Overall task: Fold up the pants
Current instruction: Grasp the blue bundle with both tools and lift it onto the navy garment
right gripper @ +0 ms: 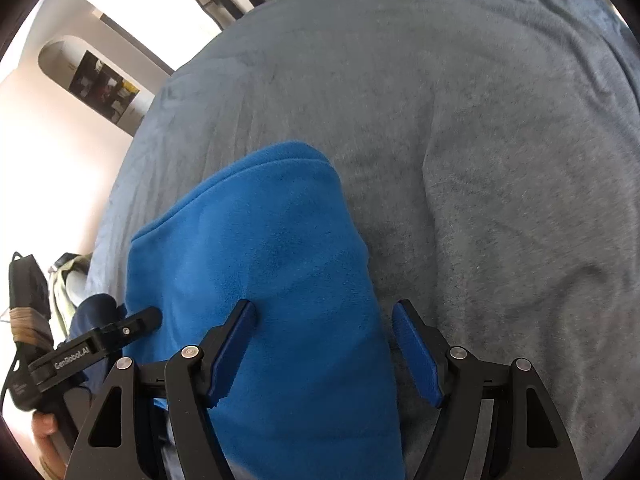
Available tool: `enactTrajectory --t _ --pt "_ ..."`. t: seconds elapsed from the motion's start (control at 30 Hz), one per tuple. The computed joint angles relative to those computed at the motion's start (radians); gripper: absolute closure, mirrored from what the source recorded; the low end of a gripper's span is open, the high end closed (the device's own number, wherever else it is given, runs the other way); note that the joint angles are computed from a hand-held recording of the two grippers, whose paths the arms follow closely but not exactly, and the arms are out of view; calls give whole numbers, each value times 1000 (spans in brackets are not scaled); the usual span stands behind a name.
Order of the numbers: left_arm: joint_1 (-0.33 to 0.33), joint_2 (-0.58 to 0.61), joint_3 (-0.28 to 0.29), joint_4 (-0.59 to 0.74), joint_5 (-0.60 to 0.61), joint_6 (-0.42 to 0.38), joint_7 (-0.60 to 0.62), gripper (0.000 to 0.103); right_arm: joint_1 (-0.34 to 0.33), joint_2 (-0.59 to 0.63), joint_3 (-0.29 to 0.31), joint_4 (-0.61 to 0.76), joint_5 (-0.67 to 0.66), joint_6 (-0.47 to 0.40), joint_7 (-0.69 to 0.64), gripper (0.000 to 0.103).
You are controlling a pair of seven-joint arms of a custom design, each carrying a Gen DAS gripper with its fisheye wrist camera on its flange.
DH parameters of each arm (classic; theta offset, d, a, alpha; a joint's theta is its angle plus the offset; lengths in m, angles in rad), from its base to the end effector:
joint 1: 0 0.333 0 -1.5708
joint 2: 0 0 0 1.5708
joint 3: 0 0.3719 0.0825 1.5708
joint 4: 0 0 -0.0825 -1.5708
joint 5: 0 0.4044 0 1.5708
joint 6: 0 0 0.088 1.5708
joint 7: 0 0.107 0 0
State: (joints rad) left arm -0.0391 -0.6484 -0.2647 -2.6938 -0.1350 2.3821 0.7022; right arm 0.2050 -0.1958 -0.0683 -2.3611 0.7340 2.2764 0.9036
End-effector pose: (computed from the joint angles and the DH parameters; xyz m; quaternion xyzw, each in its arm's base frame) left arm 0.3419 -0.1149 0.4877 -0.8890 0.4278 -0.1520 0.0600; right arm 0.4860 0.0822 0.4643 -0.7815 0.5492 0.1017 0.2781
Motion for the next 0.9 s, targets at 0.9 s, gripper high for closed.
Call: enactTrajectory --t 0.9 --pt "-65 190 74 31 -184 151 48 29 -67 124 33 56 81 -136 -67 38"
